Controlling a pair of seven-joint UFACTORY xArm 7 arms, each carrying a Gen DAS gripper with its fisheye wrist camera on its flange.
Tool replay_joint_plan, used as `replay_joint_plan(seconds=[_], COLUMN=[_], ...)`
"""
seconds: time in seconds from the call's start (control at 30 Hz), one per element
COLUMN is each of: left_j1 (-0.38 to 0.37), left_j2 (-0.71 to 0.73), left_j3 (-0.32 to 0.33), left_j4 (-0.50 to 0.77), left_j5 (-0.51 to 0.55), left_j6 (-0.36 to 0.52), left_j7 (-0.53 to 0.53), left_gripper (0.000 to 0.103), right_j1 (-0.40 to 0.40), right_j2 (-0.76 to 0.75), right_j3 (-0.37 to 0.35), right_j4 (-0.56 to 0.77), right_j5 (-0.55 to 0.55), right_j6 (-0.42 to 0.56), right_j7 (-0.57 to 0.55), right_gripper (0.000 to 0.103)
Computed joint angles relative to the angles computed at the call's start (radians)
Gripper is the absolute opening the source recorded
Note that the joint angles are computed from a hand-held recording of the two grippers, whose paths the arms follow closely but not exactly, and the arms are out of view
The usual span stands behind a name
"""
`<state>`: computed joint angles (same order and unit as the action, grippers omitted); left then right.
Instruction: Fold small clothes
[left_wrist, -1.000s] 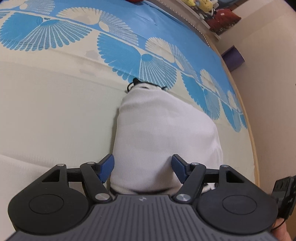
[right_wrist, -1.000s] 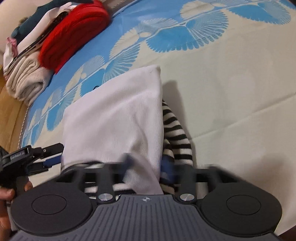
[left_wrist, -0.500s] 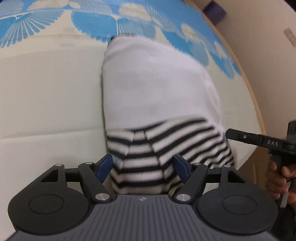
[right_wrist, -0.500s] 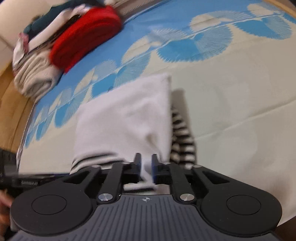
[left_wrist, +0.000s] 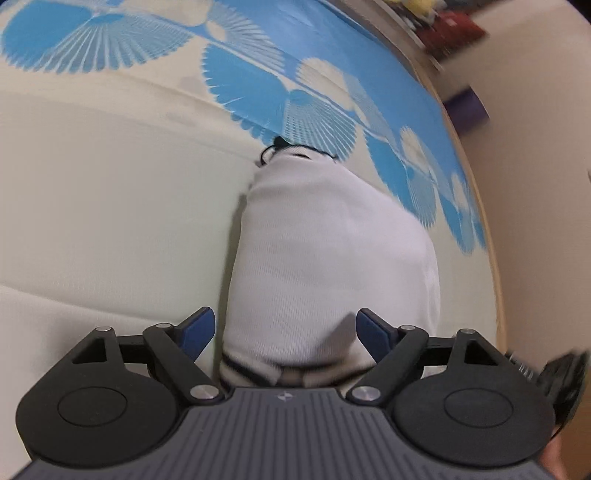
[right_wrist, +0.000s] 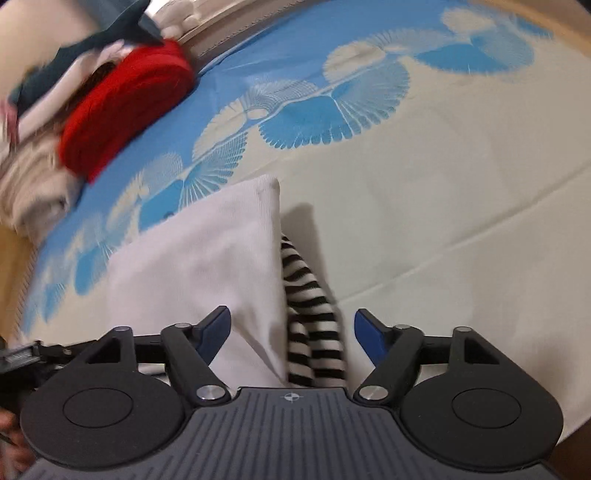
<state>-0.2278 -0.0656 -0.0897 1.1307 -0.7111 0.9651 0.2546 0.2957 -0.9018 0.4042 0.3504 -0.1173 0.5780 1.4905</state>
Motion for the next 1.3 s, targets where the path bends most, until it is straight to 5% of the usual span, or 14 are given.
replay_joint_plan(seconds=[0.07,0.33,0.37,0.4,0.43,0.53,0.63,0.77,0.93,1.03,1.1,1.13,1.2,1.3], left_j1=[-0.005,0.007,0.009,0.01,0.008,0.003,0.003,-0.003,-0.002,0.015,0.024,0.028,0.038,0.049], left_j2=[0.029,0.141,0.15,0.153,0.15,0.13,0.096,0.039,0.021,0.037,0.03,0.032,0.017,0.012], left_j3=[-0.007,-0.031,-0.036,-0.041,-0.045,-0.052,-0.05,-0.035,-0.01,0.006,0.005,0.007,0.015,0.033], left_j4=[0.012,0.062,0.066,0.066,0.065,0.055,0.051,0.031,0.031,0.055,0.042,0.044,0.037,0.052], left_j5=[-0.019,-0.081,-0.092,-0.098,-0.093,-0.077,-0.111,-0.133,-0.15,-0.109,-0.026,0.006,0.053,0.053], left_j6=[-0.007,-0.01,-0.014,-0.021,-0.033,-0.074,-0.093,-0.163,-0.277,-0.282,-0.34,-0.357,-0.331,-0.196], left_j7=[-0.021,-0.065,-0.058,-0.044,-0.031,0.018,0.1,0.205,0.247,0.192,0.116,0.097,0.087,0.159], left_gripper=[0.088,0.098,0.098,0.096,0.09,0.059,0.045,0.044,0.045,0.064,0.066,0.066,0.066,0.066], right_j1=[0.006,0.013,0.004,-0.001,0.006,-0.009,-0.037,-0.118,-0.342,-0.491,-0.569,-0.574,-0.585,-0.539], right_j2=[0.057,0.263,0.269,0.272,0.277,0.294,0.286,0.259,0.294,0.312,0.37,0.412,0.472,0.488], right_j3=[-0.026,-0.083,-0.078,-0.076,-0.088,-0.075,-0.045,0.029,0.224,0.344,0.414,0.429,0.458,0.415], right_j4=[-0.013,0.039,0.042,0.04,0.027,0.032,0.037,0.051,0.153,0.219,0.29,0.333,0.399,0.394], right_j5=[0.026,0.044,0.04,0.04,0.052,0.054,0.04,-0.024,-0.201,-0.275,-0.313,-0.326,-0.361,-0.385], right_j6=[-0.076,-0.132,-0.14,-0.16,-0.21,-0.243,-0.249,-0.28,-0.389,-0.437,-0.38,-0.303,-0.177,-0.197], right_j7=[0.001,-0.1,-0.096,-0.091,-0.092,-0.088,-0.054,0.014,0.112,0.16,0.162,0.156,0.153,0.165], right_gripper=[0.076,0.074,0.07,0.051,0.031,0.019,0.013,0.011,0.01,0.01,0.019,0.028,0.028,0.033])
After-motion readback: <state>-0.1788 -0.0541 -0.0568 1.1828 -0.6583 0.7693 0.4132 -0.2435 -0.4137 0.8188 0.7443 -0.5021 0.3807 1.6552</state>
